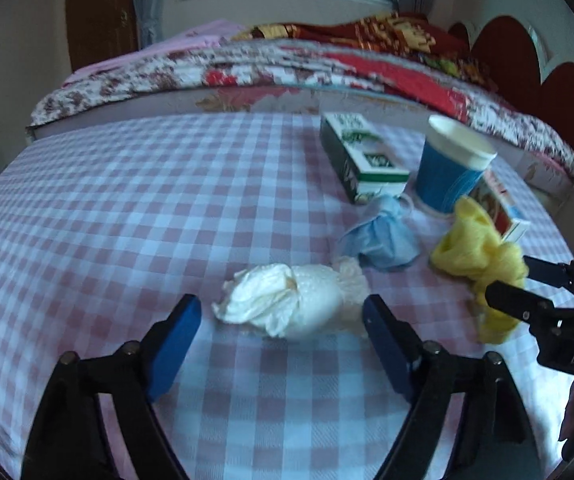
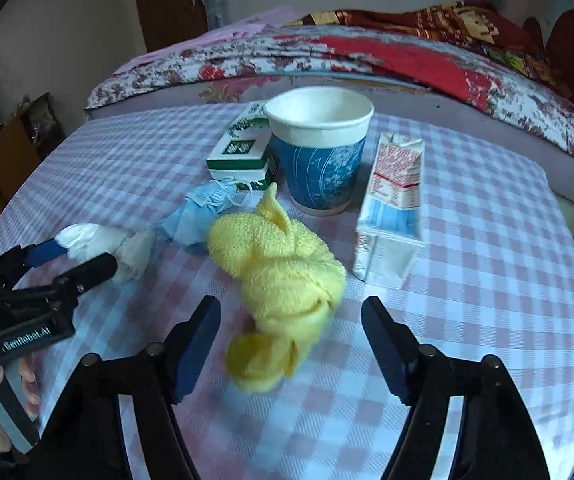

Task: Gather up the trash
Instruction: 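Grasp the white tissue with the left tool while the right tool grasps the yellow cloth, then carry the tissue and yellow cloth over the black bin and open both tools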

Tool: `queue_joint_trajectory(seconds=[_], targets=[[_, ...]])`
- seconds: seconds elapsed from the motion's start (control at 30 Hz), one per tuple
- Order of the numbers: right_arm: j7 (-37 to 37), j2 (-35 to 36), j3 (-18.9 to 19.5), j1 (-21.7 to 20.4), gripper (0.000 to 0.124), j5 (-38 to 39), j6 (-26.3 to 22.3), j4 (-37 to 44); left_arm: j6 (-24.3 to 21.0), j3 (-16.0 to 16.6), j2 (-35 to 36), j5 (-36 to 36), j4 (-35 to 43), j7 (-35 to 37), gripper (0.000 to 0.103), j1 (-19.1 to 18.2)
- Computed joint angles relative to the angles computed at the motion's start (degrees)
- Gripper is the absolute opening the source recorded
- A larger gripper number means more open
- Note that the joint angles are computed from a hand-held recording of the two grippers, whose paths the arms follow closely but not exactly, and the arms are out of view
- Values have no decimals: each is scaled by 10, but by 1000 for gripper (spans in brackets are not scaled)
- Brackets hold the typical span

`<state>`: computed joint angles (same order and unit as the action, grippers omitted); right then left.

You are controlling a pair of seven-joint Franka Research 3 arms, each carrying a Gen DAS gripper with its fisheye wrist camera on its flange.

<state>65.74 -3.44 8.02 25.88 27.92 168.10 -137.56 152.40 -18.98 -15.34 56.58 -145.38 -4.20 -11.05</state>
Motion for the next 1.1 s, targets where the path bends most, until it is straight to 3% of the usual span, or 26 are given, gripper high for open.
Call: queue_joint_trajectory(seconds=[0.17, 0.27, 0.33, 0.4, 0.63, 0.83, 1.1], targets=[[50, 19, 5, -4, 57, -30, -1, 11, 44, 14, 21, -2, 2, 15, 78, 6], [55, 23, 5, -3, 52, -23, -1, 15, 63, 17, 27, -6, 4, 23, 64, 8], [50, 19, 6, -2, 49, -13, -1, 12, 69, 14, 27, -6, 5, 25, 41, 9], [37, 12, 5, 0, 48, 2, -2, 6, 55, 6, 21, 0, 7, 22, 38, 8], [-3, -68, -11, 19, 47, 48, 15, -59, 28, -29, -46, 20, -23, -25, 36, -8], [-34, -166, -41, 35, 47, 69, 10, -132, -5, -63, -94, -3, -31, -42, 36, -39], [-49, -314, -82, 20, 47, 59, -11, -226, -67, -105, -97, -19, 5, -50, 36, -79]])
